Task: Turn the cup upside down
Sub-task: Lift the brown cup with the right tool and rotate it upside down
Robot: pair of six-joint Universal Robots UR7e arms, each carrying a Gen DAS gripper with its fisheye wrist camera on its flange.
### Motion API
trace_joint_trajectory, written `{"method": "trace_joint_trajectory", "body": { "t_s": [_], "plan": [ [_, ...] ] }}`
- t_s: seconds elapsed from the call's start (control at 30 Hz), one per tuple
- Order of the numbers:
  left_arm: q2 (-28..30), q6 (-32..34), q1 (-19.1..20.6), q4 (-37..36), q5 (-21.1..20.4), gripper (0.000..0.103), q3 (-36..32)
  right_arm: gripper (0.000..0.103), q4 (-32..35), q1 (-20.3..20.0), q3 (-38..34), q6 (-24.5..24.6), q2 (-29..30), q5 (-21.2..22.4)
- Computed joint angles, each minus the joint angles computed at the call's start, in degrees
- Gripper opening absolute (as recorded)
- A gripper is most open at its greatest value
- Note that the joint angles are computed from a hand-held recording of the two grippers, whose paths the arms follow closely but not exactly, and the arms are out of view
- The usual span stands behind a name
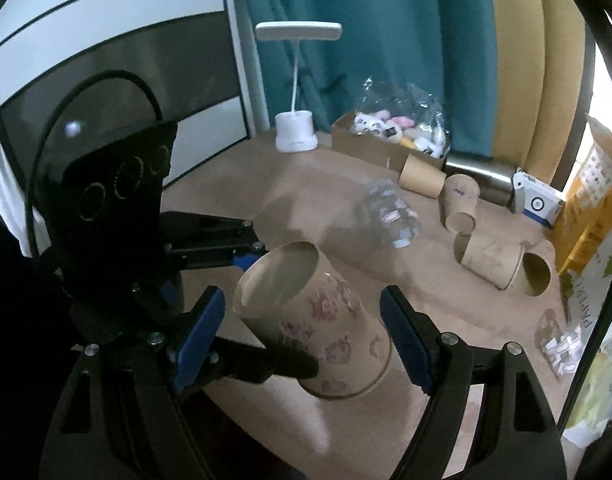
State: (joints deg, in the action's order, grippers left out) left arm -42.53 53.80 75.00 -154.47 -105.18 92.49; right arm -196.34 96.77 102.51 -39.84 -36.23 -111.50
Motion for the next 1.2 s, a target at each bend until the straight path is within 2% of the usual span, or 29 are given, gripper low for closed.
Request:
{"method": "trace_joint_trajectory", "body": {
  "t_s": [0.33, 0.53, 0.57, 0.63, 1.0, 1.03, 1.13, 1.2],
  "plan": [
    [-2.75, 4.28, 0.67, -0.60, -0.92, 0.061, 4.45, 0.082, 0.40, 1.57, 0.57, 0.06, 1.65, -2.17],
    [-3.93, 6.92, 0.31, -3.58, 0.95, 0.061, 7.49, 0.081, 3.40, 2.73, 0.46, -0.64, 1.71, -5.68],
    [-3.98, 7.24, 0.25, -3.94, 1.23, 0.061, 7.74, 0.080, 3.47, 2.93, 0.15, -0.86, 2.02, -6.39],
    [-4.12, 7.39, 0.23, -4.40, 1.52, 0.061, 8.19, 0.071, 2.07, 3.35, -0.04, -1.69, 2.66, -8.06],
    [-5.38, 7.50, -0.17, -5.32, 2.65, 0.063, 10.00, 0.069, 1.42, 3.52, 0.61, -1.13, 2.53, -7.70],
    [-5.34, 7.12, -0.28, -6.10, 3.04, 0.064, 10.21, 0.069, 0.60, 3.50, 0.76, -1.19, 2.60, -7.49],
    [-4.88, 5.99, -0.72, -10.57, 5.41, 0.082, 11.37, 0.069, -1.97, 3.34, 1.59, -0.88, 2.63, -6.88],
    [-4.79, 5.63, -0.54, -10.71, 5.59, 0.083, 11.42, 0.067, -3.52, 3.17, 2.10, -0.27, 2.59, -6.62]
  ]
}}
